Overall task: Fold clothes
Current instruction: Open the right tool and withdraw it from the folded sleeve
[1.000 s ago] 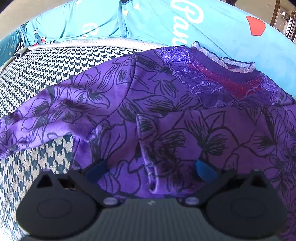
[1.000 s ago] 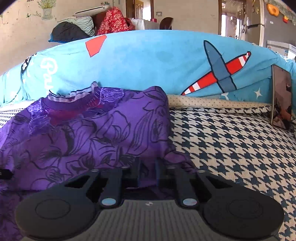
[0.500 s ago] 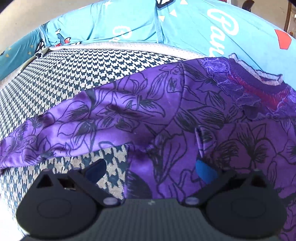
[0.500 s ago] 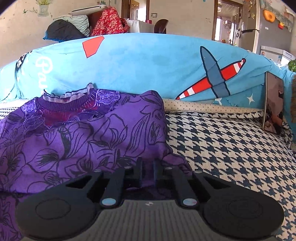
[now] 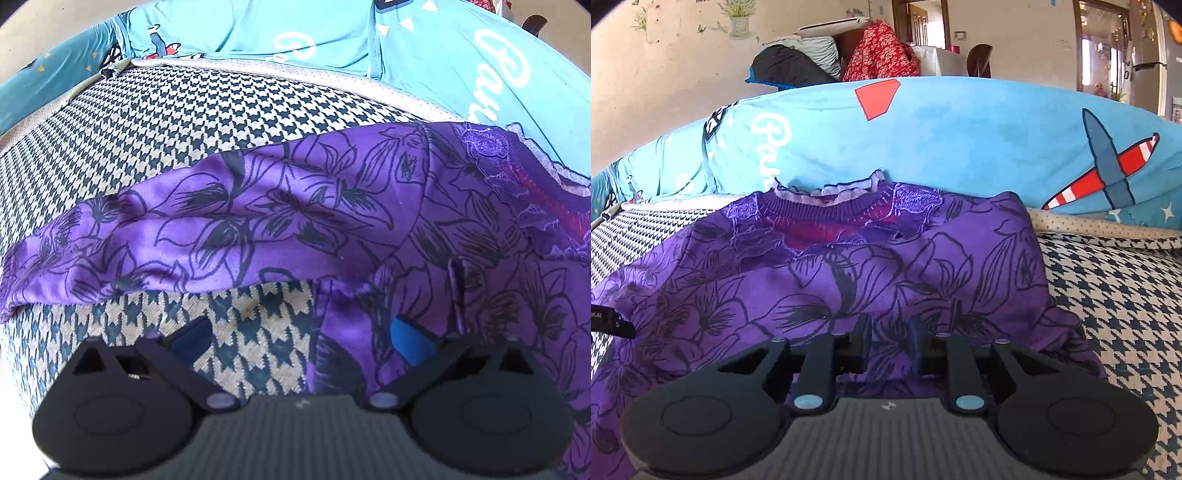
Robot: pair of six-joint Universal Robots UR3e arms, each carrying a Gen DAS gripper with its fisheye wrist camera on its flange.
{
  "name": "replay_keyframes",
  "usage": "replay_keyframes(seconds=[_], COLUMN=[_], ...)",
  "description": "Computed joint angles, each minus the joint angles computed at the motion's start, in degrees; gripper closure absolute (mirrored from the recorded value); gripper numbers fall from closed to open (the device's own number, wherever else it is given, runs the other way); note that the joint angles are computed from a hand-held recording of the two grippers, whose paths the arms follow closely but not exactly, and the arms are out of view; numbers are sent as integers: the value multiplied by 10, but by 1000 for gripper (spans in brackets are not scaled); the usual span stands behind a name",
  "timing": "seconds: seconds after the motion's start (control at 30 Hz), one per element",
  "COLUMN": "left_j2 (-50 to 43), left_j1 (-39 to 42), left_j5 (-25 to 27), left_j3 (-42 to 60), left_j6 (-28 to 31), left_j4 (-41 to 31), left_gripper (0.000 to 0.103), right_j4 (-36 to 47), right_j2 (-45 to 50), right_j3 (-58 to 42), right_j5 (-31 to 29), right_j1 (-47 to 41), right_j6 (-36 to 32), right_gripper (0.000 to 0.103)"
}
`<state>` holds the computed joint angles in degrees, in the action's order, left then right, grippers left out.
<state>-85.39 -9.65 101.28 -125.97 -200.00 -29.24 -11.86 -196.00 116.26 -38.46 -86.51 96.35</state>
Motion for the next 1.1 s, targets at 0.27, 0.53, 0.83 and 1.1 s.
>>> replay_keyframes(seconds=[0.27,0.53,0.83,1.1], left_j2=[-2,-18,21,213], left_j1=[13,-1,20,117], left_j5=[-3,13,-14,-59], left_j3=[-14,-8,-50,-145], left_j6=[9,-6,3,35], left_j4=[10,17,47,-41], left_gripper=[0,0,0,0], right_j4=[59,74,2,-190], right_j2=[-24,-27,57,64], right_j3=[-29,-46,-52,-29], right_j5=[-19,-23,-24,-19], right_j1=[-20,-22,51,213], right_j6=[-65,-72,79,317], right_gripper=[71,61,58,42])
